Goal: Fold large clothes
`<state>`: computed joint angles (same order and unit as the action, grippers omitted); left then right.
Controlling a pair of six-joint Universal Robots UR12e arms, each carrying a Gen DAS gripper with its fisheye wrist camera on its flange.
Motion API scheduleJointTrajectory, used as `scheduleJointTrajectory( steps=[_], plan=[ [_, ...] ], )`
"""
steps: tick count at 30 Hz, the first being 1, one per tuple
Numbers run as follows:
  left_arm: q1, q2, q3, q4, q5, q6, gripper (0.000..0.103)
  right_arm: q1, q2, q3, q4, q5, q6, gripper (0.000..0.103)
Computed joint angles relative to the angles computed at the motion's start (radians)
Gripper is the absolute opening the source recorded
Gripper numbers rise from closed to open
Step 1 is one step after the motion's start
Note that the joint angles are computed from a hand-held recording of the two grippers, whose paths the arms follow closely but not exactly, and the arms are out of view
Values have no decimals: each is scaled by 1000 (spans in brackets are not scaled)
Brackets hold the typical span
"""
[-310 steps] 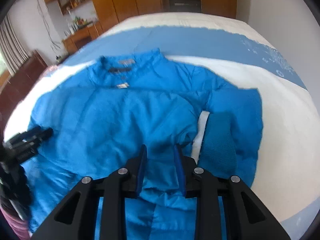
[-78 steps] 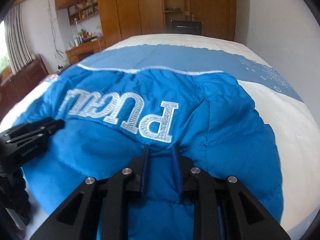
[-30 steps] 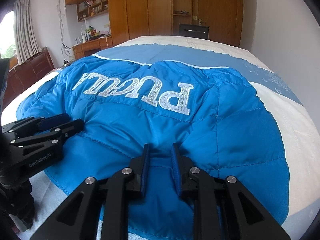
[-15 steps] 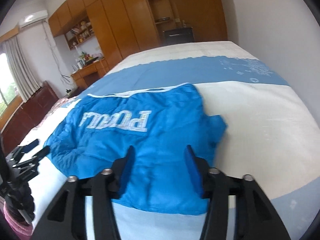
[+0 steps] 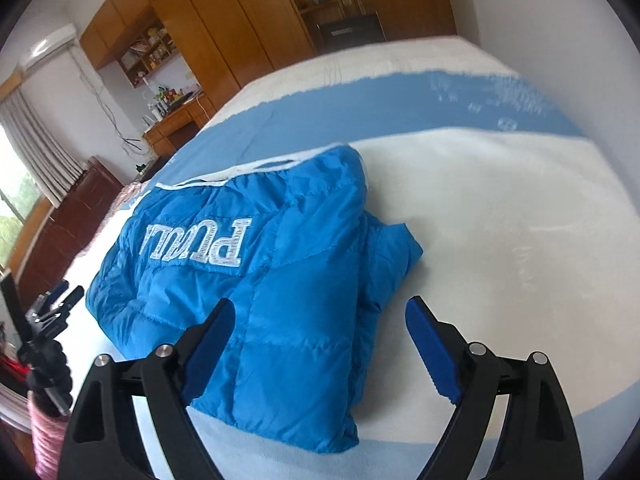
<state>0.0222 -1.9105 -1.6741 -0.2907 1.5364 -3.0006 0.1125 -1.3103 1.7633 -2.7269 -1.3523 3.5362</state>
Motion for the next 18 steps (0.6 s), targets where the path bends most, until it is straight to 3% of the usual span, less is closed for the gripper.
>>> scheduleJointTrajectory(
  steps=[3,7,12,18],
  plan=[
    [16,-26,39,-69,-27,-29,91,-16,16,-12,31,44,0,88],
    [53,-57,90,-200,-182,-47,91,-40,36,-19,54,121,4,88],
    [90,-94,134,-279,-316,-100,92,-72,59,-21,70,244,19,89],
    [89,-112,163,-321,-338,-76,96,-92,81,-24,62,326,18,92]
  ],
)
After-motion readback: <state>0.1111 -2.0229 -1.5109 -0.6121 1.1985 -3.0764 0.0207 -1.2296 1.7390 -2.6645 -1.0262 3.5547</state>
